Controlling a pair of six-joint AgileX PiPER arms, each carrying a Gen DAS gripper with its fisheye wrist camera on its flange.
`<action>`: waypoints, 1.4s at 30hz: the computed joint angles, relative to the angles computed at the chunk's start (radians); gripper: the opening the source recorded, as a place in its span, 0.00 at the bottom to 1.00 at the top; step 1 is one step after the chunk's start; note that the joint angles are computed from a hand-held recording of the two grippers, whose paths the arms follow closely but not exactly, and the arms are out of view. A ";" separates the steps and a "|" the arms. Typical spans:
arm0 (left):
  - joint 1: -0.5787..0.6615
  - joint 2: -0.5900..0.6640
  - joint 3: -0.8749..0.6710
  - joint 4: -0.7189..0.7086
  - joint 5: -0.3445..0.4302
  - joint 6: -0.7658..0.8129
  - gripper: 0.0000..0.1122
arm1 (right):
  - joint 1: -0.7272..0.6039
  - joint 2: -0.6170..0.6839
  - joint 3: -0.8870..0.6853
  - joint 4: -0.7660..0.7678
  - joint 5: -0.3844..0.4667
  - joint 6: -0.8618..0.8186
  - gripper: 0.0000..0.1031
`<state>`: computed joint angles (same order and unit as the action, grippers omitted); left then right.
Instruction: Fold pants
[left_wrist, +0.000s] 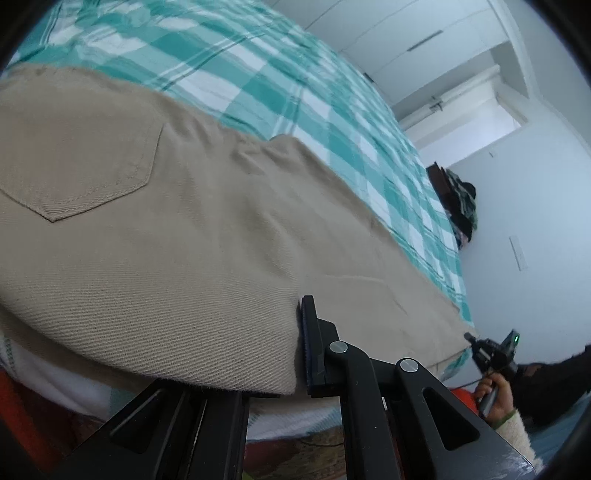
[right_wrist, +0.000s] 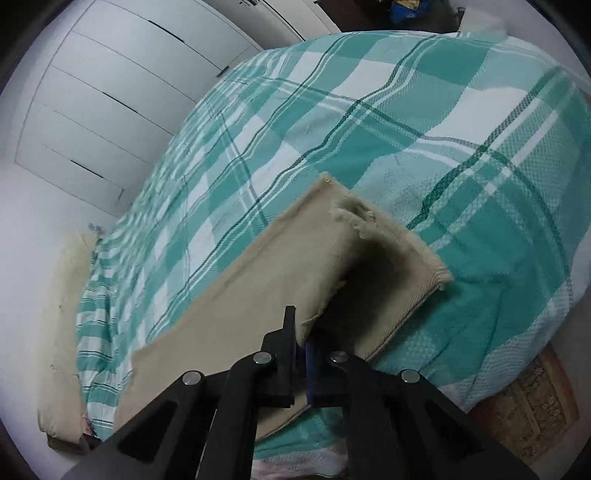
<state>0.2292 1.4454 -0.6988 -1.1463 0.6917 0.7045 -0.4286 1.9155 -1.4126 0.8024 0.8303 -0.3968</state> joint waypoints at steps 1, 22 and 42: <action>-0.002 -0.014 0.001 0.019 0.006 -0.009 0.04 | 0.017 -0.018 -0.002 -0.050 -0.017 0.013 0.03; 0.040 -0.327 0.040 0.568 0.085 -0.573 0.57 | 0.017 -0.152 0.129 -0.268 -0.154 0.144 0.51; -0.033 0.092 -0.079 0.622 -0.188 -0.384 0.31 | 0.187 0.081 -0.170 -0.633 0.085 0.098 0.52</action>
<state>0.1960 1.5375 -0.7782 -0.5240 0.5036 0.3205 -0.2417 1.9969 -1.5822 0.1691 0.9148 -0.2991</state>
